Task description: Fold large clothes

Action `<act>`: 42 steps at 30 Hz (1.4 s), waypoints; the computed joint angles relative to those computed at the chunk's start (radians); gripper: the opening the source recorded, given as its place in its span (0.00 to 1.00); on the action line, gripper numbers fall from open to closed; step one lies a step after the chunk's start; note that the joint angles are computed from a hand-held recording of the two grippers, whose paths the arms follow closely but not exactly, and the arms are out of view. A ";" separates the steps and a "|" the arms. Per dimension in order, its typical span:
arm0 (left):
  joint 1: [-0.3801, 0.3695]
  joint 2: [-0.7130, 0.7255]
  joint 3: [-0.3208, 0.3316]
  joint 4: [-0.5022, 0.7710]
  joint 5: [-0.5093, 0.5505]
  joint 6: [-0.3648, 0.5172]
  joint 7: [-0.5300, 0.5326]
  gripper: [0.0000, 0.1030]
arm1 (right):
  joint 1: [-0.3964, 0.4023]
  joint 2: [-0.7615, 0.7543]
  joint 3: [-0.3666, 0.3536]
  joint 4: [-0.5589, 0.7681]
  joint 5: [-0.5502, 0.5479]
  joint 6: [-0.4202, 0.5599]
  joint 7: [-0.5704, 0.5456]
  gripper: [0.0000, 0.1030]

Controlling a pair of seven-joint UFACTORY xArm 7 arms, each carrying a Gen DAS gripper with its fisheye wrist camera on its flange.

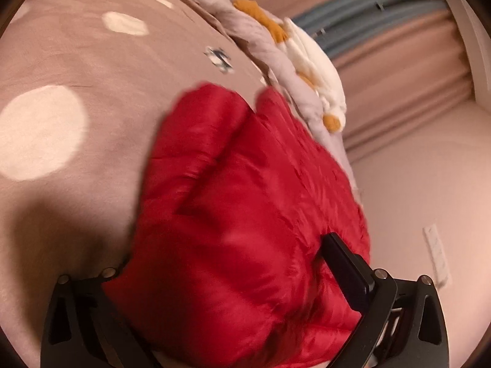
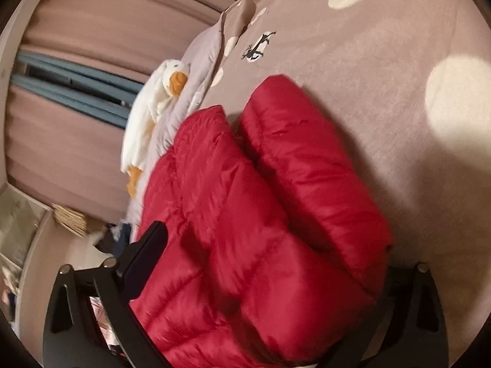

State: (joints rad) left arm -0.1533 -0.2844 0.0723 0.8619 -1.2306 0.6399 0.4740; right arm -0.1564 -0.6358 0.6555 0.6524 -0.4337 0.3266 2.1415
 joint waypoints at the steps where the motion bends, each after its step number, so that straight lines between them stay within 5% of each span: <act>1: 0.002 -0.018 0.008 -0.020 -0.043 -0.018 0.008 0.97 | 0.015 -0.019 -0.011 -0.002 0.013 0.038 0.000 0.93; 5: 0.016 -0.035 0.081 -0.052 -0.228 0.071 0.059 0.96 | 0.064 -0.133 -0.054 -0.091 0.046 0.088 0.018 0.93; 10: 0.045 -0.005 0.019 0.000 -0.061 0.173 -0.017 0.97 | 0.061 -0.158 -0.019 -0.116 0.088 0.049 0.055 0.93; 13: 0.020 0.010 0.010 0.005 -0.104 0.232 0.014 0.97 | -0.005 -0.094 0.027 -0.113 0.076 -0.146 0.092 0.95; 16: 0.006 0.026 -0.032 0.019 -0.105 0.171 0.024 0.97 | -0.127 -0.036 0.111 -0.085 0.085 -0.306 0.097 0.99; 20: -0.010 0.047 -0.051 0.023 -0.214 0.063 0.040 0.94 | -0.177 -0.088 0.159 -0.092 0.153 -0.278 0.111 0.95; 24: -0.026 0.086 -0.105 0.044 -0.159 -0.121 -0.015 0.80 | -0.154 -0.120 0.155 -0.110 0.214 -0.196 0.117 0.65; 27: -0.057 0.099 -0.122 0.053 -0.154 -0.213 -0.009 0.80 | -0.156 -0.127 0.150 -0.129 0.222 -0.232 0.114 0.62; 32: -0.051 0.093 -0.079 0.038 -0.227 -0.181 -0.012 0.74 | -0.137 -0.115 0.131 -0.121 0.226 -0.210 0.077 0.61; 42: -0.014 0.044 -0.044 0.011 -0.160 -0.068 -0.113 0.61 | -0.118 -0.123 0.120 -0.134 0.225 -0.214 0.045 0.63</act>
State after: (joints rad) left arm -0.1676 -0.2401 0.0285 0.8734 -1.3907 0.5723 0.3606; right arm -0.2743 -0.7592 0.7751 0.5187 -0.2091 0.1126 2.1861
